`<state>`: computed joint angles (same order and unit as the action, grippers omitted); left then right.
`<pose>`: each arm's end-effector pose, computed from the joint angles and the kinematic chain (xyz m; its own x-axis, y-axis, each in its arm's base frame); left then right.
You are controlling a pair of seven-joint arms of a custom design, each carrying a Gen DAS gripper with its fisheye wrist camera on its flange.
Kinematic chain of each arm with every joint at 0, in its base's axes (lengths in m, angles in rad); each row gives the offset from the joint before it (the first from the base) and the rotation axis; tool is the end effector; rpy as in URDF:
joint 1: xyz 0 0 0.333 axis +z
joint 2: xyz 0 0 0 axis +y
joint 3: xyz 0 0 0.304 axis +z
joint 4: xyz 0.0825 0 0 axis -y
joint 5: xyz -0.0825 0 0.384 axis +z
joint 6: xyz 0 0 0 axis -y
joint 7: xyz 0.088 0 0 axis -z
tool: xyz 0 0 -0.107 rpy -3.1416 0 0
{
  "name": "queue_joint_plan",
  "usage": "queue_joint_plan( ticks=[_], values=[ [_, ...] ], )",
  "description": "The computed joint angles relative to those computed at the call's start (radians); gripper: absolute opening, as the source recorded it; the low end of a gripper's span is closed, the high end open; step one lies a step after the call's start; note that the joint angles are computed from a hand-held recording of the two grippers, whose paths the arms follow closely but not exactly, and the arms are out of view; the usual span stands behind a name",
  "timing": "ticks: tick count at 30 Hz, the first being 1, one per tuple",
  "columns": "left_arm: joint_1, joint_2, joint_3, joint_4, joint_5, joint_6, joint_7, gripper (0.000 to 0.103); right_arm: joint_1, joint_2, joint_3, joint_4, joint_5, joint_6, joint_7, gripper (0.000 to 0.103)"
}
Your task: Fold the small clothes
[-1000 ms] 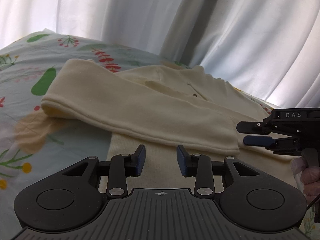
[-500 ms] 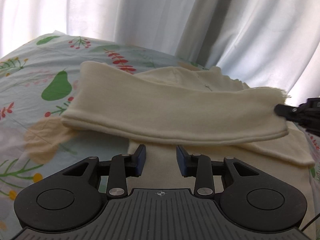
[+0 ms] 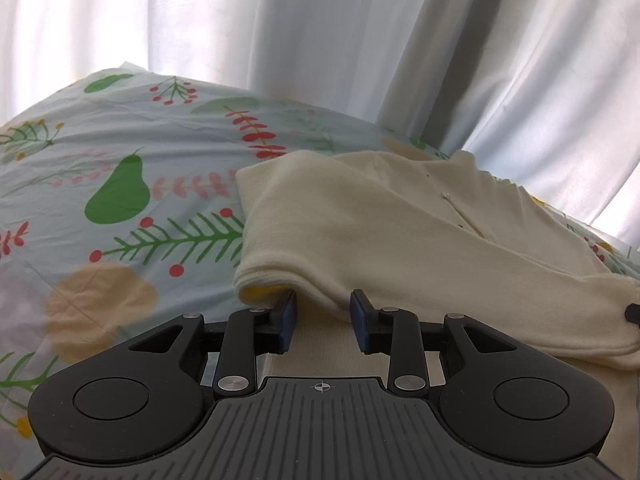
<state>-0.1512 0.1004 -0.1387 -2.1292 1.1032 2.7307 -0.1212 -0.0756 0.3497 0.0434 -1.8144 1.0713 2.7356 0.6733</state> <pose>0.5488 -0.1978 0.3903 0.3889 -0.9039 0.1781 -0.6119 -0.3979 -0.6835 0.6652 -0.0578 0.3847 0.1101 -0.9284 -0.3550 -0.7358 0.1639 -0.6570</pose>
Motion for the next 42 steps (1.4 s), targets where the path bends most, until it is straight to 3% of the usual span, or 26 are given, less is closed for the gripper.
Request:
queue_joint_plan(
  ticks=[4, 8, 9, 10, 13, 17, 21, 26, 28, 30, 31, 32, 33, 34, 37, 39, 42],
  values=[
    [-0.003, 0.005, -0.001, 0.004, 0.000, -0.002, 0.016, 0.035, 0.004, 0.033, -0.023, 0.020, -0.071, -0.053, 0.104, 0.013],
    [-0.002, 0.007, -0.002, 0.008, -0.022, -0.005, 0.035, 0.035, -0.006, 0.041, 0.001, 0.022, -0.054, -0.050, 0.066, 0.015],
    [-0.002, 0.007, -0.003, 0.009, -0.040, -0.009, 0.050, 0.035, 0.001, 0.039, 0.002, 0.019, -0.061, -0.034, 0.058, 0.006],
    [-0.002, 0.005, -0.006, 0.011, -0.069, -0.017, 0.075, 0.035, 0.008, 0.034, 0.005, 0.012, -0.066, -0.010, 0.037, 0.004],
    [-0.002, -0.016, -0.006, 0.002, -0.074, -0.011, 0.077, 0.035, -0.005, 0.000, 0.058, -0.019, 0.061, 0.111, -0.155, 0.003],
    [0.004, -0.024, -0.005, 0.001, -0.035, 0.007, 0.048, 0.041, 0.004, 0.000, 0.082, 0.001, 0.216, 0.254, -0.331, 0.003],
    [0.006, -0.003, -0.007, 0.010, -0.079, 0.007, 0.107, 0.041, 0.042, 0.020, 0.018, 0.006, 0.080, 0.251, -0.173, 0.003],
    [0.000, 0.005, -0.007, 0.006, -0.096, 0.020, 0.141, 0.045, 0.043, 0.032, 0.017, -0.011, -0.009, 0.298, -0.137, 0.003],
    [0.002, -0.002, -0.008, -0.003, -0.127, 0.038, 0.165, 0.045, 0.125, 0.040, -0.079, -0.026, -0.149, 0.322, 0.023, 0.004],
    [0.007, -0.018, -0.009, -0.024, -0.151, 0.075, 0.179, 0.045, 0.142, 0.017, -0.104, -0.063, -0.217, 0.354, 0.145, 0.010],
    [0.010, -0.026, -0.008, -0.036, -0.162, 0.104, 0.181, 0.045, 0.099, -0.013, -0.065, -0.074, -0.145, 0.313, 0.115, 0.013],
    [0.015, -0.033, -0.006, -0.048, -0.166, 0.143, 0.174, 0.047, 0.020, -0.044, 0.003, -0.084, -0.070, 0.243, 0.083, 0.028],
    [0.021, -0.032, -0.002, -0.058, -0.165, 0.200, 0.162, 0.050, -0.032, -0.071, 0.037, -0.095, 0.007, 0.155, 0.055, 0.042],
    [0.026, -0.026, 0.002, -0.062, -0.164, 0.247, 0.152, 0.050, -0.052, -0.088, 0.035, -0.101, 0.052, 0.068, 0.059, 0.045],
    [0.021, 0.020, 0.001, -0.038, -0.188, 0.311, 0.153, 0.050, -0.075, -0.086, -0.006, -0.103, 0.112, -0.214, 0.184, 0.045],
    [-0.003, 0.049, 0.012, -0.006, -0.162, 0.315, 0.146, 0.049, -0.059, -0.046, -0.037, -0.080, 0.113, -0.313, 0.298, 0.044],
    [-0.021, 0.090, 0.012, 0.033, -0.174, 0.324, 0.185, 0.049, -0.055, -0.037, -0.017, -0.093, 0.236, -0.266, 0.269, 0.039]
  ],
)
